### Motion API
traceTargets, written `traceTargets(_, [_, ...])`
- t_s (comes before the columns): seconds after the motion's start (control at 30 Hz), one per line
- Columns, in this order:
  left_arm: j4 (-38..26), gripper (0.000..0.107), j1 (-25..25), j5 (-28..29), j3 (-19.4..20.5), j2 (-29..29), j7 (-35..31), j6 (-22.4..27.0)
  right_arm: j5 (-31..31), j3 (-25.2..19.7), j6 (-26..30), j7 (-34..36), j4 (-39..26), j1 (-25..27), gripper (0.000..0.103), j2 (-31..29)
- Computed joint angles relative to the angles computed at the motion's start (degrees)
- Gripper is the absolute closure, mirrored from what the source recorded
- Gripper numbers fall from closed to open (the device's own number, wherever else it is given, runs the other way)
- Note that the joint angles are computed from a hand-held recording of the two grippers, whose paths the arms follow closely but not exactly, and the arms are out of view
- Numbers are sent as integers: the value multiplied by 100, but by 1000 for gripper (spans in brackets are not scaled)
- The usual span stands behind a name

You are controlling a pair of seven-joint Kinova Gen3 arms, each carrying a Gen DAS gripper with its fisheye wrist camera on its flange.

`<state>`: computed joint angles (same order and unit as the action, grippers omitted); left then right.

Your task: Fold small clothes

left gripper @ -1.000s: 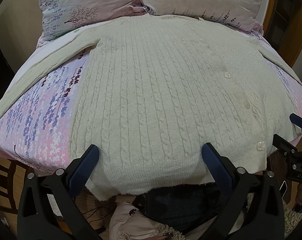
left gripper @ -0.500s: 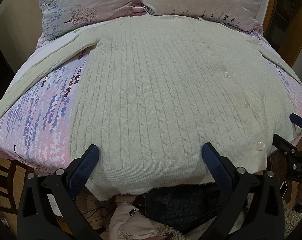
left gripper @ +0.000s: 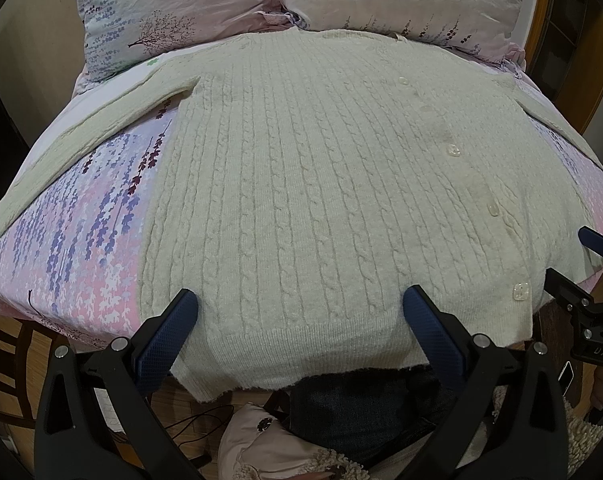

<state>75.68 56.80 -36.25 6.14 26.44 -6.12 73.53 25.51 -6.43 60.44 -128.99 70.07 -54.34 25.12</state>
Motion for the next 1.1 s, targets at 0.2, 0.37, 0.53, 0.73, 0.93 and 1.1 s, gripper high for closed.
traceTargets(0.2, [0, 6, -1, 0, 1, 0, 0, 0, -1, 1, -2, 0, 1, -1, 4, 0])
traceTargets(0.37, [0, 6, -1, -1, 1, 0, 0, 0, -1, 3, -2, -3, 1, -2, 4, 3])
traceTargets(0.53, [0, 6, -1, -1, 1, 0, 0, 0, -2, 3, -4, -4, 1, -2, 4, 4])
traceTargets(0.73, [0, 6, -1, -1, 1, 0, 0, 0, -5, 2, -9, -3, 7, 0, 4, 2])
traceTargets(0.93, [-7, 6, -4, 15, 5, 1, -11, 8, -18, 0, 2, 9, -19, 4, 3, 13])
traceTargets(1.1, [-2, 6, -30, 50, 11, -17, -56, 9, -101, -16, -14, 57, -37, 64, 3, 3])
